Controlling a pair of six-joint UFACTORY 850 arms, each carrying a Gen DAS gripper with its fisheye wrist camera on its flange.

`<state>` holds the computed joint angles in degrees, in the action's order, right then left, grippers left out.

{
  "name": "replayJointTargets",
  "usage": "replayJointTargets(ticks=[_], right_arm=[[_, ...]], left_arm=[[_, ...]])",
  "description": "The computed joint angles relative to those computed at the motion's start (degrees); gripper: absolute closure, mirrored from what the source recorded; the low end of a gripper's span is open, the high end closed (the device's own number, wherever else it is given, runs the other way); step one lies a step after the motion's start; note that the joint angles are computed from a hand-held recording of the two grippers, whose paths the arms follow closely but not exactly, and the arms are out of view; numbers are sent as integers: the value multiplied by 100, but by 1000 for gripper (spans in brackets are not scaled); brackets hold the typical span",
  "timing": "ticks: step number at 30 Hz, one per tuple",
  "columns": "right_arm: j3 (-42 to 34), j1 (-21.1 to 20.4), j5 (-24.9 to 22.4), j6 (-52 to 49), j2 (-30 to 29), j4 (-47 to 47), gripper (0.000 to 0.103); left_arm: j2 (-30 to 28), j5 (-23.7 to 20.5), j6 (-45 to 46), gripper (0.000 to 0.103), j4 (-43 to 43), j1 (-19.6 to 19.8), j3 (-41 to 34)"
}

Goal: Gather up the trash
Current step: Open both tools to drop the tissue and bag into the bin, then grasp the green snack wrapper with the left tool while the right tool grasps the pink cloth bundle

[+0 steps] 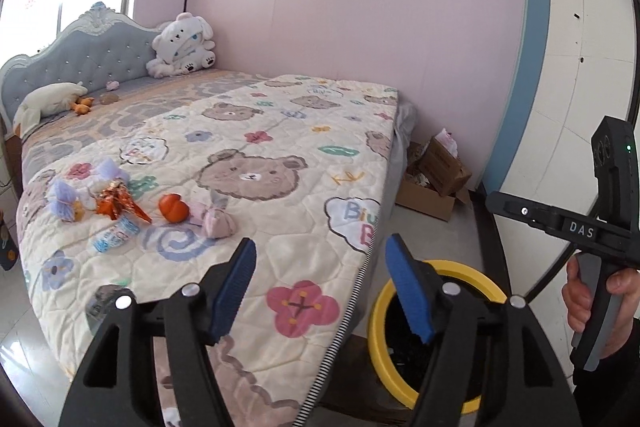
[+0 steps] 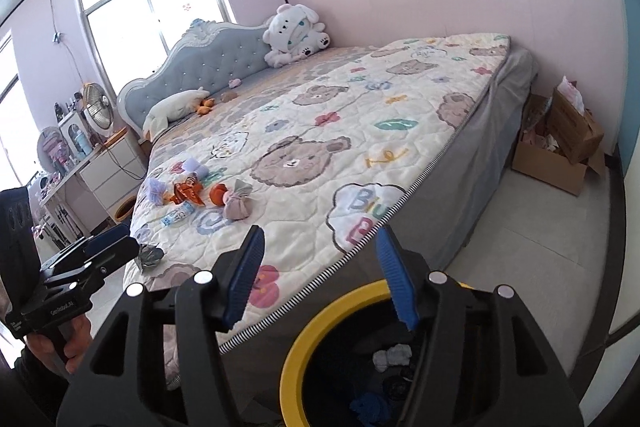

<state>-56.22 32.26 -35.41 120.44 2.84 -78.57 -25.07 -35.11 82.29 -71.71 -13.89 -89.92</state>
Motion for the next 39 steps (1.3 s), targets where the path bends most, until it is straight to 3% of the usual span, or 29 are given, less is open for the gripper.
replayJointTargets(ticks=[9, 17, 29, 39], right_arm=[[-1350, -266, 794, -339, -1159, -402, 36], [-2548, -463, 1259, -1469, -2185, 460, 34], [-4236, -791, 1570, -3979, -3684, 2801, 32], [-5927, -956, 1096, -6239, -5088, 5109, 32]], left_arm=[[-199, 491, -139, 30, -76, 470, -384], [-625, 693, -877, 28, 640, 786, -848], [-1378, 617, -2085, 28, 1719, 962, -1538], [-2069, 248, -3135, 28, 2476, 1015, -2249]])
